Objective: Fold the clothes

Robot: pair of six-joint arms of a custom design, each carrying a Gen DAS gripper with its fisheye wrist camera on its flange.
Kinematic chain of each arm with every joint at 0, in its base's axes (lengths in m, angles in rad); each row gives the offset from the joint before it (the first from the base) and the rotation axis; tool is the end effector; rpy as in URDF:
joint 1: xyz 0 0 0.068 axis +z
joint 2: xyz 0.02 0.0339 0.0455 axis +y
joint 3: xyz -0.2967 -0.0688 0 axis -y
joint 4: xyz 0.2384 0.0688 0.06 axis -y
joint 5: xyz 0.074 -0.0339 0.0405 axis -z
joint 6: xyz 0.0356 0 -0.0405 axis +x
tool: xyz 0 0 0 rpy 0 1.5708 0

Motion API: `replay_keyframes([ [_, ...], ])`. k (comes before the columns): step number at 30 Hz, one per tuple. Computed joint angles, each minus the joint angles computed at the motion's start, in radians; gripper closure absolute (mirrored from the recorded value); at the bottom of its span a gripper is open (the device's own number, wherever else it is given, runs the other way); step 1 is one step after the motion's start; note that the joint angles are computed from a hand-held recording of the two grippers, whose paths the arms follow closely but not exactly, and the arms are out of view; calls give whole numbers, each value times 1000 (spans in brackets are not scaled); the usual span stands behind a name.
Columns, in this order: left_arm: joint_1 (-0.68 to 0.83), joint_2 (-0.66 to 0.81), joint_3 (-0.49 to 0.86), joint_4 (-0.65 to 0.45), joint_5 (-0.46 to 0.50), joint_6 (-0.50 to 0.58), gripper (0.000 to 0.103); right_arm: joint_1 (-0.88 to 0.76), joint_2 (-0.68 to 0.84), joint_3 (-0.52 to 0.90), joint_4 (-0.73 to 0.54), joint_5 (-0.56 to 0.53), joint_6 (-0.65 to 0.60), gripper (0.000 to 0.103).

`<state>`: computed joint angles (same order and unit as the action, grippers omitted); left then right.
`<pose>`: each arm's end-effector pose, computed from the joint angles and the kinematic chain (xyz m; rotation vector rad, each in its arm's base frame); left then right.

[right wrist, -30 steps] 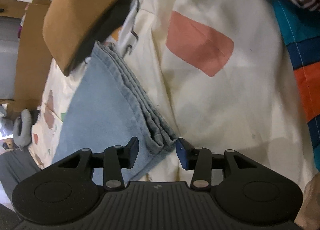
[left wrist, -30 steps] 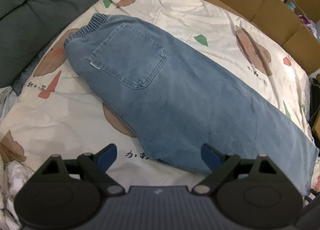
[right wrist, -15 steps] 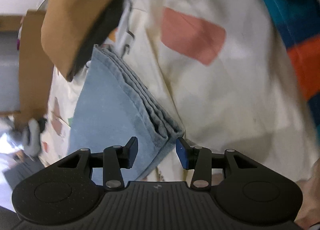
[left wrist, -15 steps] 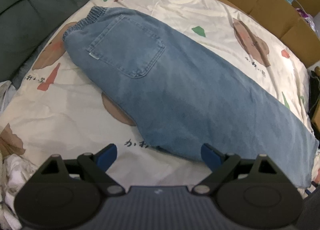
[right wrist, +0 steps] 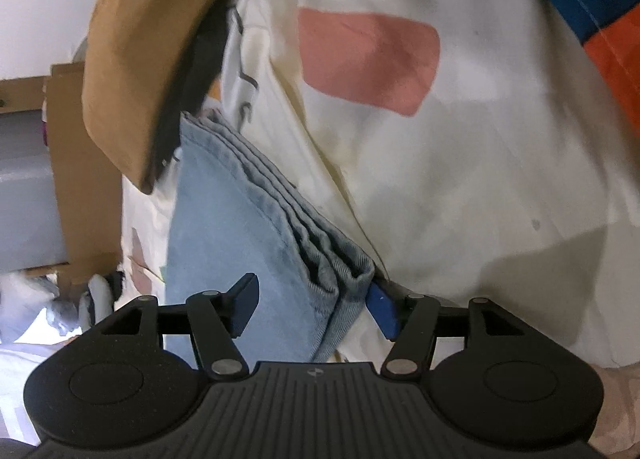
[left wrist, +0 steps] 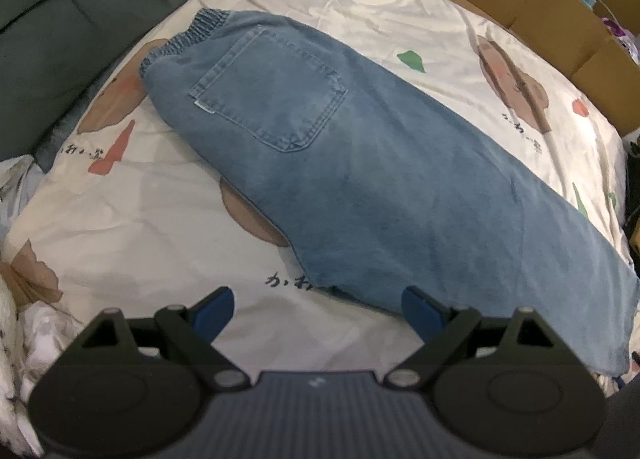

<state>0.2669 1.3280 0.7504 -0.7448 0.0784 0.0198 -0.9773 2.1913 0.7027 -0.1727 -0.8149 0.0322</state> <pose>0.2014 0.0522 0.2155 -0.3414 2.8638 -0.0605 0.1686 -0.2035 0.0242 1.3244 2.2903 1.0711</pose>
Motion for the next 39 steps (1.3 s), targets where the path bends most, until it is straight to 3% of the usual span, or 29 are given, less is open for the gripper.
replay_keyframes([
  [5,1,-16,0,-6,6,-2,10,-13,-25,27,-89,-63,-109,37],
  [10,-10,-25,1,-37,-25,-11,10,7,0,95,-184,-53,-187,37],
  [14,4,-45,7,-62,-34,-10,10,50,17,125,-195,3,-214,37],
  [19,8,-55,20,-78,-31,-32,10,67,72,150,-165,-6,-205,37],
  [27,-31,-63,27,-84,-65,-46,10,58,95,271,-376,-80,-374,38],
  [31,-37,-57,35,-83,-73,-72,10,82,108,295,-322,-32,-323,38],
  [39,-61,-45,54,-103,-76,-71,10,143,169,380,-335,13,-335,38],
])
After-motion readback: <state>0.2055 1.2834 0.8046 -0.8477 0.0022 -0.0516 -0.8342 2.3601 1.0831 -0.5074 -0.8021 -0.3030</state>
